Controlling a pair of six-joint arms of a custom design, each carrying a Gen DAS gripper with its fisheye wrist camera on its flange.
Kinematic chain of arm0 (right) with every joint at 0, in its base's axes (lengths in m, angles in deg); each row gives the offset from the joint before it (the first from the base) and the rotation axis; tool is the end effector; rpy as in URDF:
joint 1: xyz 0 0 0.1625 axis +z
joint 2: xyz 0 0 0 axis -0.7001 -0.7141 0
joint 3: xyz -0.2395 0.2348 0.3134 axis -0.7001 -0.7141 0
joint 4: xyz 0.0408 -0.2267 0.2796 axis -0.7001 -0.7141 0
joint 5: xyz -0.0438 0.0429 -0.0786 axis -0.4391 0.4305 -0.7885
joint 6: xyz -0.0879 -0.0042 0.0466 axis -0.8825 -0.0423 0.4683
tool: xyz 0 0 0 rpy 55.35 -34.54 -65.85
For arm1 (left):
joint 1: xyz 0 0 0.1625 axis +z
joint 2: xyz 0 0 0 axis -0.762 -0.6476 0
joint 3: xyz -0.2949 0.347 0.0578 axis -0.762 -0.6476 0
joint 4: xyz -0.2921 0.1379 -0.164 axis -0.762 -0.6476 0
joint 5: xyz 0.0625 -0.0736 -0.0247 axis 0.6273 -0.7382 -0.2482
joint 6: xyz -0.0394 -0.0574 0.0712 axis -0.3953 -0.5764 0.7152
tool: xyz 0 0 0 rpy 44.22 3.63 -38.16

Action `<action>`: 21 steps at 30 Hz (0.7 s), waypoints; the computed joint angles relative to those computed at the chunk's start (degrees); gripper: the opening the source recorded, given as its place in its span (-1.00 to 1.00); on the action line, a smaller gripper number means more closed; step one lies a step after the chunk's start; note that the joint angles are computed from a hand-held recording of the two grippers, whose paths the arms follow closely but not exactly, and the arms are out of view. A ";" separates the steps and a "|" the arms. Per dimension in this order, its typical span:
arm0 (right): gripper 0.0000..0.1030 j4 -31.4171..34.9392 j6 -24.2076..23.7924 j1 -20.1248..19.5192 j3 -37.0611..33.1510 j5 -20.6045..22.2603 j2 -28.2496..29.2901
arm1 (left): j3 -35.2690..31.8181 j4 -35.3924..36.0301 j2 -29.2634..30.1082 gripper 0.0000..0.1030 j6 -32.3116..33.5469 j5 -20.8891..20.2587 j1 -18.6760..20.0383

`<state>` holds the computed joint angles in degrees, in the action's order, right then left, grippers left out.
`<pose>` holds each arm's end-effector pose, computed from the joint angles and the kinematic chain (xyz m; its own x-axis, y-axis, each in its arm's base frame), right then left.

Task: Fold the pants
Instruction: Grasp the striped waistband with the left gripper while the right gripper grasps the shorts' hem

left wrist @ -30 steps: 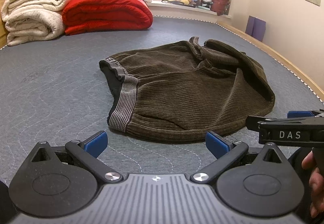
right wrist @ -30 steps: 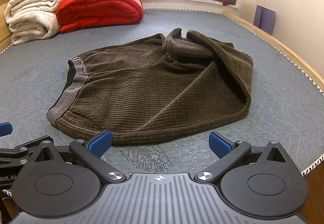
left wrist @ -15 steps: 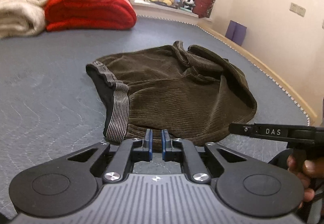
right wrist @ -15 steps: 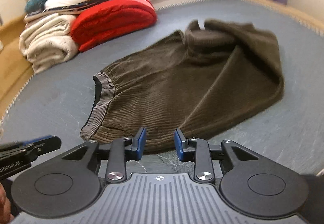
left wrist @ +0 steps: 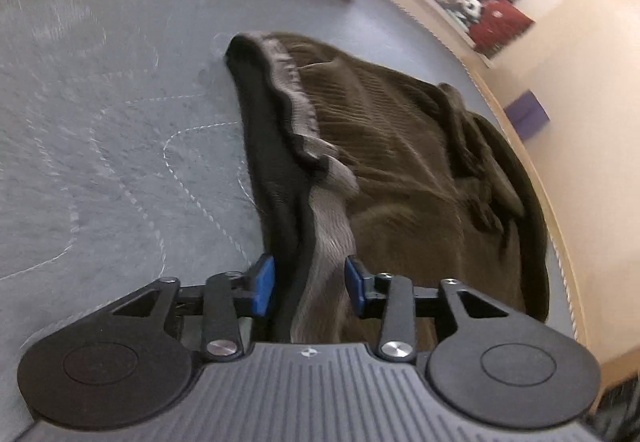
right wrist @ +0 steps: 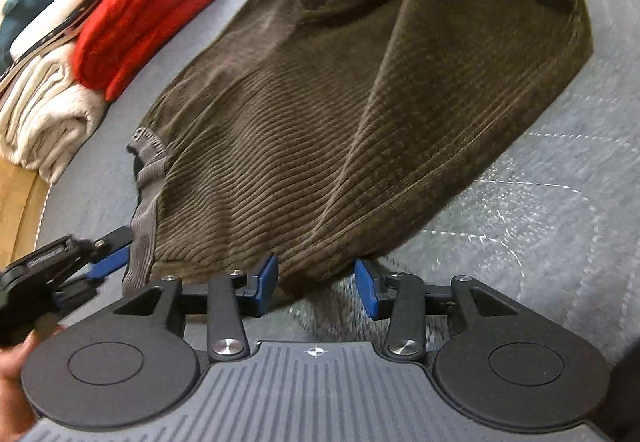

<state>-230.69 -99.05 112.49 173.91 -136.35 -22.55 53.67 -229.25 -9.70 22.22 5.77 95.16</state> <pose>-0.1037 -0.6295 0.3826 -0.9684 -0.1458 0.2025 -0.2196 0.8832 -0.4144 -0.3096 -0.6115 -0.0551 -0.9206 -0.3539 -0.1648 -0.1098 0.6399 -0.7606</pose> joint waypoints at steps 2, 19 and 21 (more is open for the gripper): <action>-0.14 0.39 0.60 -0.14 -0.85 0.98 0.56 | -2.17 -5.44 1.59 0.02 3.86 -1.74 2.03; -0.72 -8.03 -12.05 0.27 3.99 1.74 -0.19 | -6.73 13.51 -0.46 -0.68 10.84 7.46 -1.64; -0.72 -7.50 -15.49 0.81 5.54 1.67 -1.68 | -4.50 17.11 -3.11 -0.74 8.00 9.54 -2.68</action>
<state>-238.20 -114.54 113.30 179.44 -134.68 -24.23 49.16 -212.14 -12.81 30.22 15.31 92.48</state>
